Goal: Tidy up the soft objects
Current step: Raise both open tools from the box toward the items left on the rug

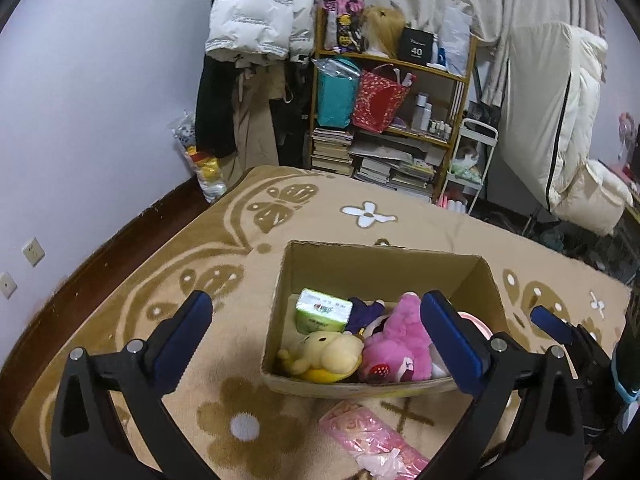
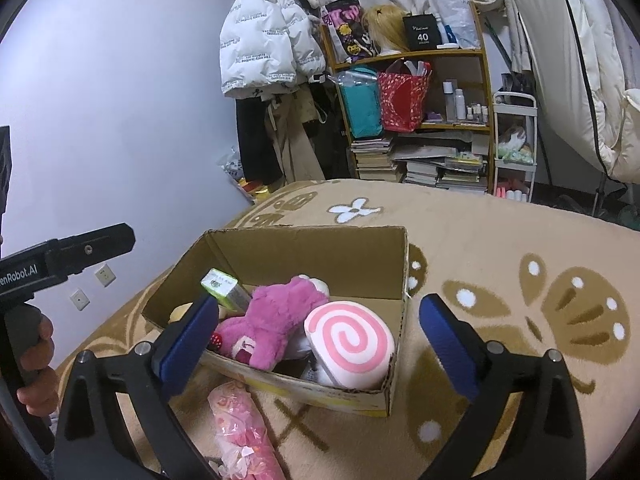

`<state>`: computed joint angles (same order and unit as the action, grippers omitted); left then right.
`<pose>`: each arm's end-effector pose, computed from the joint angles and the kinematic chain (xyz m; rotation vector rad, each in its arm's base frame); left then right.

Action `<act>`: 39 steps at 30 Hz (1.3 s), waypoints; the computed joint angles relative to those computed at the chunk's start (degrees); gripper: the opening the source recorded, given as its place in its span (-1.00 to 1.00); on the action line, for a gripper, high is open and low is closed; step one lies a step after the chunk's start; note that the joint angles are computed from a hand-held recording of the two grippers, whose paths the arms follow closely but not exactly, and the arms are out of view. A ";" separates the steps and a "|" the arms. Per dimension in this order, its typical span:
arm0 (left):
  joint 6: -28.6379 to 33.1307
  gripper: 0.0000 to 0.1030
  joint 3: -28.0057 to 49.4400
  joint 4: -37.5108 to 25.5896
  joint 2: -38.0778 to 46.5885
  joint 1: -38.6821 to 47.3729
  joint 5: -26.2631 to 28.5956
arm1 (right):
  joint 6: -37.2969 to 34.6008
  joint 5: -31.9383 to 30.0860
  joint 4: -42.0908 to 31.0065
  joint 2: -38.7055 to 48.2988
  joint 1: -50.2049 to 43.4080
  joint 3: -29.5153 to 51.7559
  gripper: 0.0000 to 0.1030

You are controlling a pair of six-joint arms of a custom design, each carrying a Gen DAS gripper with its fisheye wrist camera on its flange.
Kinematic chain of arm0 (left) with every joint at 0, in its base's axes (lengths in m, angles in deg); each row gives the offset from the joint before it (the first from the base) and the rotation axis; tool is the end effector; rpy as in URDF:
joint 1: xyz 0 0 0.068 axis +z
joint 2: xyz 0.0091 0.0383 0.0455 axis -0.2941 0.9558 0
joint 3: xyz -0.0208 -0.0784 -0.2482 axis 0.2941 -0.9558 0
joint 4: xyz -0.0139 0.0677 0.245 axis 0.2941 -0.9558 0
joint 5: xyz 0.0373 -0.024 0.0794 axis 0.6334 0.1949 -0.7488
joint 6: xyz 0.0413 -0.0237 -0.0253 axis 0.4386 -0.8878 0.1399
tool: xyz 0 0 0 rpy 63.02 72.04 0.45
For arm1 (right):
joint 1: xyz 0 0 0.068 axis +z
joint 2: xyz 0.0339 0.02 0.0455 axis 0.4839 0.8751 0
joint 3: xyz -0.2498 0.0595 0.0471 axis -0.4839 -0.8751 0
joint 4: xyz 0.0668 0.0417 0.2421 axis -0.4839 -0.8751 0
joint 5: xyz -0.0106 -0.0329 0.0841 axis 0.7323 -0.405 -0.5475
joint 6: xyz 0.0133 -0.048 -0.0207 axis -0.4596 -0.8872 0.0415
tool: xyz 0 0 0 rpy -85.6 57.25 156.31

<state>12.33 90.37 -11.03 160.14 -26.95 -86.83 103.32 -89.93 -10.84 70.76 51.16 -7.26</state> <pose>0.2894 -0.0445 0.3709 -0.1343 2.2427 -0.0317 0.2961 0.1228 0.3172 -0.1859 2.1510 0.4198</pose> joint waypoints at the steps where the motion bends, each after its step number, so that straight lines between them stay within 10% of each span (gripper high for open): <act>1: -0.01 0.99 0.07 -0.62 -0.38 0.35 0.24 | 0.14 0.59 -0.09 -0.45 0.24 -0.33 1.00; 39: -4.05 0.99 -9.51 -16.56 -17.99 -1.19 1.58 | 2.13 9.61 -10.88 -13.93 11.80 -2.04 1.00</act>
<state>8.28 80.86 -27.59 142.15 -28.14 -85.25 105.45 -80.32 -21.71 56.84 62.96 -9.30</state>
